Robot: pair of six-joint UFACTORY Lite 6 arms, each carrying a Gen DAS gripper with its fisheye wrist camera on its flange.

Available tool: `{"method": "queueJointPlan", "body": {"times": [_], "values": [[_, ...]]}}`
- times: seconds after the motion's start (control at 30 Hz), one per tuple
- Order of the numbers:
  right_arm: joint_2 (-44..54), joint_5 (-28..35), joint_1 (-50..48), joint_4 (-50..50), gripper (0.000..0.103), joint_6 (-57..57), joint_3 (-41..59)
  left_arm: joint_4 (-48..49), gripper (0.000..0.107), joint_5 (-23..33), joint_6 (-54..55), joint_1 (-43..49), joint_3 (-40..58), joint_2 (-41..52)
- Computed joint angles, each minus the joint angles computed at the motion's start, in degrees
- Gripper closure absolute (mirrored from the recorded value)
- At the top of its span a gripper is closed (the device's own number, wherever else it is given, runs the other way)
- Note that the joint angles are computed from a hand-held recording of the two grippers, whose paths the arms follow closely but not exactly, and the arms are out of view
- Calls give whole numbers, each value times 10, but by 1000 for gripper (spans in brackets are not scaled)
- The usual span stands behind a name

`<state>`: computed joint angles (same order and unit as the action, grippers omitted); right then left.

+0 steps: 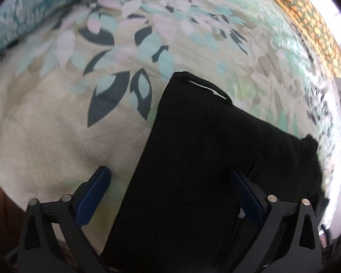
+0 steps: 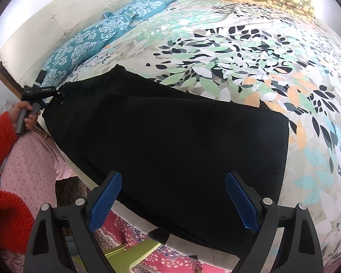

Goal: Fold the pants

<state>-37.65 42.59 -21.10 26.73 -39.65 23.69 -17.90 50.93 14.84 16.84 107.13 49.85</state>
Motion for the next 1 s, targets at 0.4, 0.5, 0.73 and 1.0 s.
{"method": "queueJointPlan", "body": {"times": [0.4, 0.5, 0.73, 1.0], "values": [[6, 30, -91, 75, 11, -99, 7, -3, 85, -24, -47, -39, -110, -140], [15, 44, -137, 106, 11, -141, 13, -41, 87, 1, -63, -50, -143, -226], [55, 76, -239, 160, 11, -210, 49, -31, 88, -11, -161, -286, -181, -367], [63, 134, -361, 182, 11, -264, 70, 35, 74, -74, -264, -554, -54, -133]]}}
